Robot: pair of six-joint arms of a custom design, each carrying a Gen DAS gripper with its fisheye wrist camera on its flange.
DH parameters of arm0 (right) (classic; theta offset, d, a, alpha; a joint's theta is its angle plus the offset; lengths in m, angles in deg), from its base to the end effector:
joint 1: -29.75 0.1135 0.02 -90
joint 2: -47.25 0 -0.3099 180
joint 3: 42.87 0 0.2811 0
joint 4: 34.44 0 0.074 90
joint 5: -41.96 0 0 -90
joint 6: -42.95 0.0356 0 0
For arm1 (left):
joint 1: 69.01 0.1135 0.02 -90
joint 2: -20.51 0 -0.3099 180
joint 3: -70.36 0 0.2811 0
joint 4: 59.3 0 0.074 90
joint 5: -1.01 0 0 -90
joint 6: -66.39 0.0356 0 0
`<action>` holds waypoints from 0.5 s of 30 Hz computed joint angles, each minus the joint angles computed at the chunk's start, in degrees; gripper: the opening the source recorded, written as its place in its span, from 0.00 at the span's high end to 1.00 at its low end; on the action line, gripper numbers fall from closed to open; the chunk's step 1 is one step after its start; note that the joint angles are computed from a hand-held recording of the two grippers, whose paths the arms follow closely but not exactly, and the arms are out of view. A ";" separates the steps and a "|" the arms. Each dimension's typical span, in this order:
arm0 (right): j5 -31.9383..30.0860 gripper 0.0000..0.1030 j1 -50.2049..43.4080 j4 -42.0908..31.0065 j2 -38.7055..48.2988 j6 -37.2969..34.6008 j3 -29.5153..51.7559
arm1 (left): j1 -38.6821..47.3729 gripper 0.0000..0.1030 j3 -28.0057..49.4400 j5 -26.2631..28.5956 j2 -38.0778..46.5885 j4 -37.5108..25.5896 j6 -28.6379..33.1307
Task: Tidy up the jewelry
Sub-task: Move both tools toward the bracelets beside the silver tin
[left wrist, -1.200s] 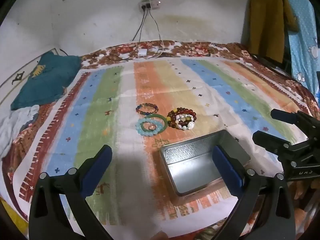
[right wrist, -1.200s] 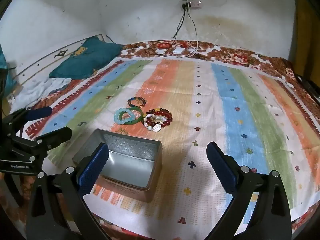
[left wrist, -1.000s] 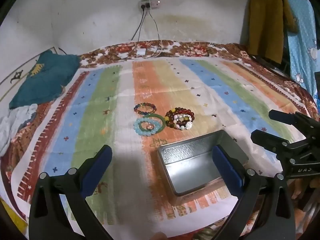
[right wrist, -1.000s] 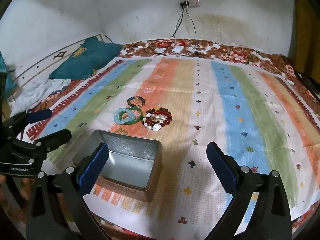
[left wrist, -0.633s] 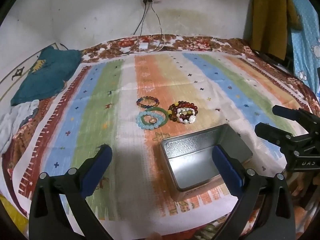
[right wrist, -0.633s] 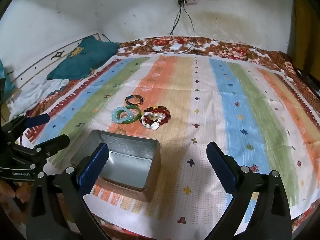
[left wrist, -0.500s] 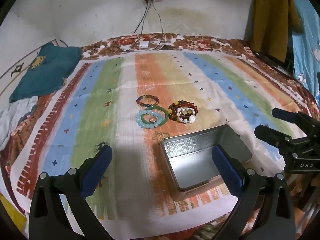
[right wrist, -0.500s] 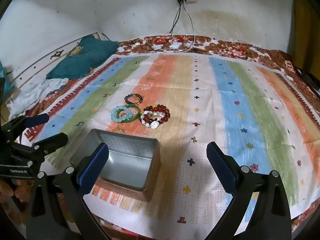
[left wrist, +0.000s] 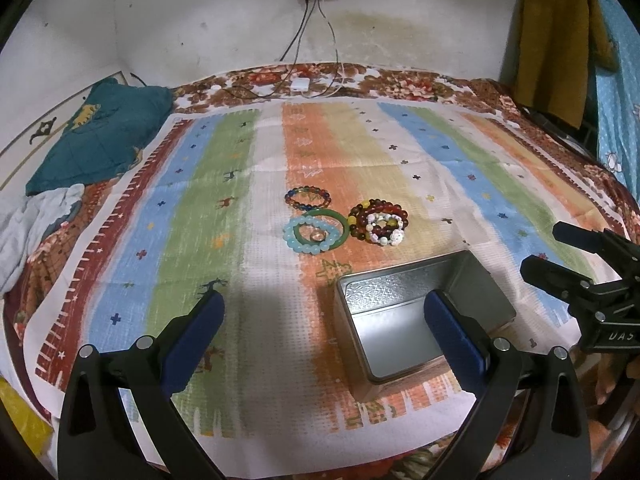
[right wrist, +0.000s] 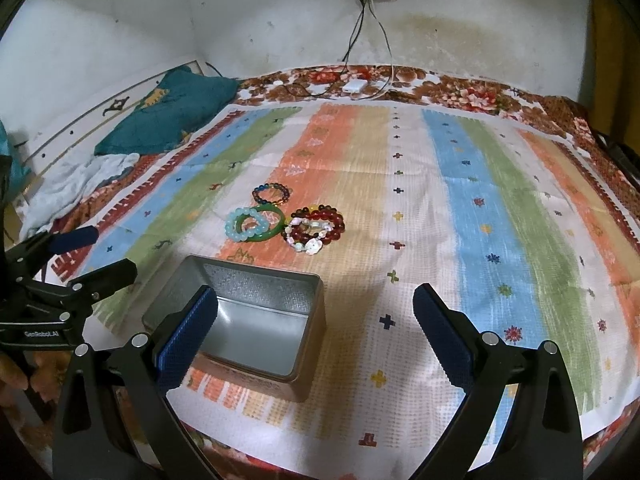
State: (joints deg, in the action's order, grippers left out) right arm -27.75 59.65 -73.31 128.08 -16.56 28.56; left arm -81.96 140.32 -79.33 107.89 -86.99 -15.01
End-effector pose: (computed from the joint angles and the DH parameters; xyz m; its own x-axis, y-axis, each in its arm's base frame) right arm 0.2831 0.1485 0.2934 -0.6932 0.1504 -0.7049 0.0978 0.9886 0.1147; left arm 0.3408 -0.0845 0.2616 -0.6324 0.2967 -0.7156 0.4358 0.9000 -0.0120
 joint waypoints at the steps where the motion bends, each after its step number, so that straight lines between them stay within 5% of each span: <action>1: -0.03 0.04 -0.11 0.08 -0.01 0.00 -0.03 | 0.03 0.05 0.06 -0.01 0.00 -0.10 -0.07; 15: -0.27 0.04 -0.70 0.11 -0.18 0.10 -0.29 | 0.82 0.05 0.11 1.14 0.40 -0.31 0.91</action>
